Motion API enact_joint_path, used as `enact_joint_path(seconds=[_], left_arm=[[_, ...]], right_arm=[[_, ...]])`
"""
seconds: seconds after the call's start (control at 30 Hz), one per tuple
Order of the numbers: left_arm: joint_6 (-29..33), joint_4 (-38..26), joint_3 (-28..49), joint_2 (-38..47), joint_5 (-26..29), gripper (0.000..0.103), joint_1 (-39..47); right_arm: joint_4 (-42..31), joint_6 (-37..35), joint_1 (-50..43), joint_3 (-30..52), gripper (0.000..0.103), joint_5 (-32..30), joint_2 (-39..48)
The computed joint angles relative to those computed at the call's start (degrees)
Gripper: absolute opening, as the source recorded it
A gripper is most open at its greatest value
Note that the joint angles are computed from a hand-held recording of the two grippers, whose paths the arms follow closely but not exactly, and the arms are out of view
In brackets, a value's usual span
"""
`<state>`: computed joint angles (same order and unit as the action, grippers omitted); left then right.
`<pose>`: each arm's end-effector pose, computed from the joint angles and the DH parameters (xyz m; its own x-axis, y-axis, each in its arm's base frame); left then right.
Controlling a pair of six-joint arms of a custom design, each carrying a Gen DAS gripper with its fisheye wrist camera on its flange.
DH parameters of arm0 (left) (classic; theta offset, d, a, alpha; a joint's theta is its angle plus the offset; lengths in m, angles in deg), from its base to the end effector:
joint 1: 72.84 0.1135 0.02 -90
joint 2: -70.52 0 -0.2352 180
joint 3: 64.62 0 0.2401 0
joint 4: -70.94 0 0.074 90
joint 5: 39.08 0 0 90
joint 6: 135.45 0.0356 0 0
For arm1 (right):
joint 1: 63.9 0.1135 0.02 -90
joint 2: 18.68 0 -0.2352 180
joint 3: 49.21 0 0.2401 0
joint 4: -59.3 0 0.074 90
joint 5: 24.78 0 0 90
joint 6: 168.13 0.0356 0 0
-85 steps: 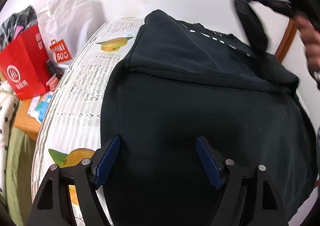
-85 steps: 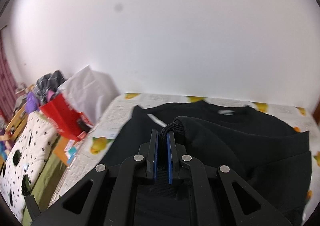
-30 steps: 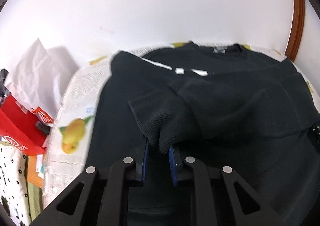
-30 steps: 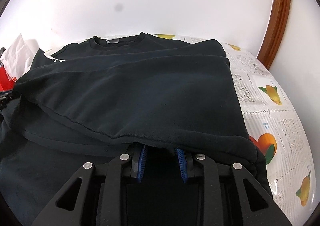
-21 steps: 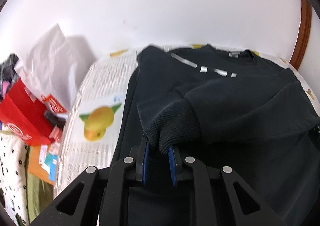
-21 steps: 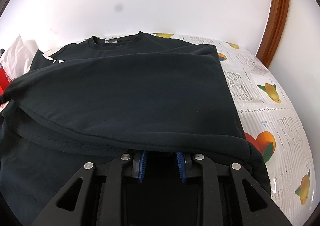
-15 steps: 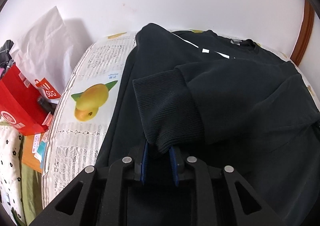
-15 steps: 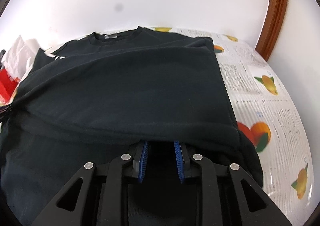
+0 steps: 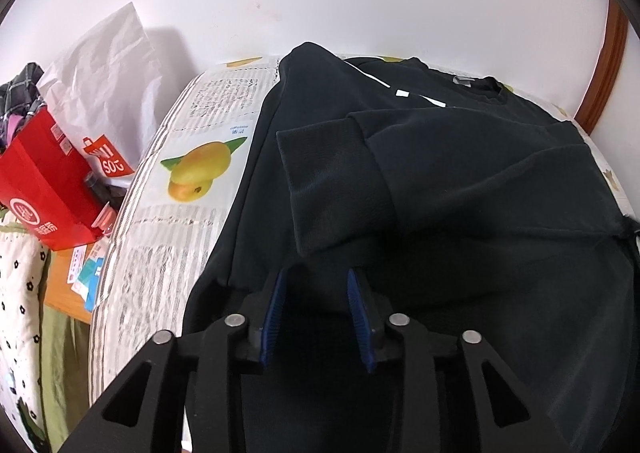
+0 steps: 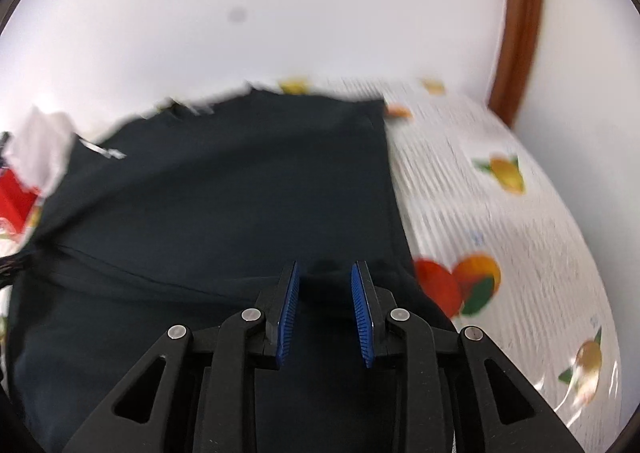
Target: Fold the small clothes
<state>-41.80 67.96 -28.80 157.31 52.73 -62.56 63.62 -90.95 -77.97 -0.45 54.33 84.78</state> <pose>0.2191 0.0386 0.0732 -0.8041 -0.0812 -0.5889 -0.1091 0.9940 0.0120 0.2761 -0.0623 0.0624 -0.7556 -0.0353 -0.6541 -0.0470 0.9989 0.0004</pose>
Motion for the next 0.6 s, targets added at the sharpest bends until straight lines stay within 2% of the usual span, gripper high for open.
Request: enact_joint_path(seconds=[0.1, 0.27, 0.37, 0.4, 0.47, 0.5, 0.6], left_arm=[[0.1, -2.1, -1.9, -3.9, 0.4, 0.037, 0.2], [0.1, -5.6, -5.5, -11.7, 1.2, 0.043, 0.6], [0.2, -9.6, -7.9, -18.4, 2.7, 0.049, 1.7], [0.4, -11.4, -8.9, -21.1, 3.1, 0.050, 2.1], [0.7, -14.8, -10.5, -26.3, 3.9, 0.058, 2.9], [1.1, -16.8, -11.6, -29.6, 4.7, 0.064, 3.8], [2.9, -23.3, -14.2, -38.5, 6.9, 0.064, 6.8]], right_arm=[[0.8, -0.6, -0.9, -1.0, 0.026, 0.1, 1.0], [0.2, -2.4, -2.8, -8.1, 0.028, -0.7, -7.9], [0.5, -2.8, -5.1, -13.5, 0.043, -0.4, -15.2], [-0.3, -3.2, -6.5, -15.3, 0.049, -1.6, -18.5], [-3.5, -5.1, -9.3, -17.4, 0.049, -4.9, -23.8], [-7.6, -7.1, -11.3, -18.0, 0.049, -7.2, -27.2], [-10.7, -9.8, -14.0, -21.9, 0.049, -7.1, -35.5]])
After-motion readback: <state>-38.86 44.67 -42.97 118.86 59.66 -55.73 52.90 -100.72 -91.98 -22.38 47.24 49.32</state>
